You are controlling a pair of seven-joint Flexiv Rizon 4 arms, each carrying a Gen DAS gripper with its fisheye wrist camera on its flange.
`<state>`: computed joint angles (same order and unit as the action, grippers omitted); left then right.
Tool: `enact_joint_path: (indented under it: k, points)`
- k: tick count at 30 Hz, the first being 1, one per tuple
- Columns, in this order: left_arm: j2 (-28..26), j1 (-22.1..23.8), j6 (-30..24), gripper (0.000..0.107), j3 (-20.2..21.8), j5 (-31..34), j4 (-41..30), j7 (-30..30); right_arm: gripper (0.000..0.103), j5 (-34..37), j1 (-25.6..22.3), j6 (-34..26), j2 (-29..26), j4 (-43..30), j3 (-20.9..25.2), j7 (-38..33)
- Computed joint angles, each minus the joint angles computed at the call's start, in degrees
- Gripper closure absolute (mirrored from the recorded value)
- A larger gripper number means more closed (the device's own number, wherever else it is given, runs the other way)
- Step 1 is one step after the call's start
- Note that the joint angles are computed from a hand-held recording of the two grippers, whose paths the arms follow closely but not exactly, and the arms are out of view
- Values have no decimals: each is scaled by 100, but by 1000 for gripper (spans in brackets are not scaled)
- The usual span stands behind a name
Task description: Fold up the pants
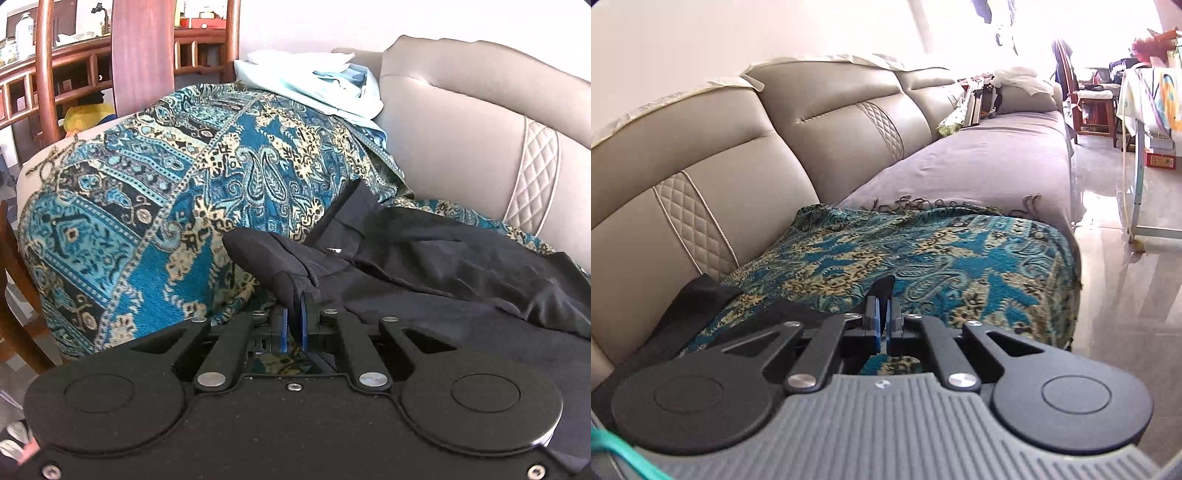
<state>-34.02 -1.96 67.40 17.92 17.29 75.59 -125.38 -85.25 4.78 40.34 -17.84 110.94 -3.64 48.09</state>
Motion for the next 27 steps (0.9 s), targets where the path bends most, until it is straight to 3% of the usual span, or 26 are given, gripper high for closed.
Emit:
enact_joint_path:
  k: [6,13,16,17,19,20,21,25,27]
  points:
    - [-26,46,-206,99,-73,8,46,258,98,793,-89,155,-50,41,27,-355]
    - [-352,104,-928,94,-227,-133,-249,573,96,1411,-27,393,-409,-263,-128,-1212]
    - [-374,147,-920,92,-287,-141,-215,652,87,1710,80,273,-503,-376,-162,-1600]
    - [-354,160,-878,88,-307,-154,-173,672,64,1814,123,188,-519,-400,-171,-1703]
    - [-297,255,-777,66,-429,-290,-73,801,60,1902,213,28,-510,-412,-202,-1748]
    - [-282,249,-756,39,-420,-321,-56,792,54,1859,230,25,-481,-390,-222,-1742]
    - [-258,190,-680,26,-338,-274,-22,692,43,1769,247,35,-448,-352,-240,-1684]
    - [-139,24,-323,20,-156,57,77,698,31,1206,206,296,-324,-220,-271,-1391]
    - [-95,22,-151,11,-174,116,101,828,21,891,176,443,-309,-218,-266,-1299]
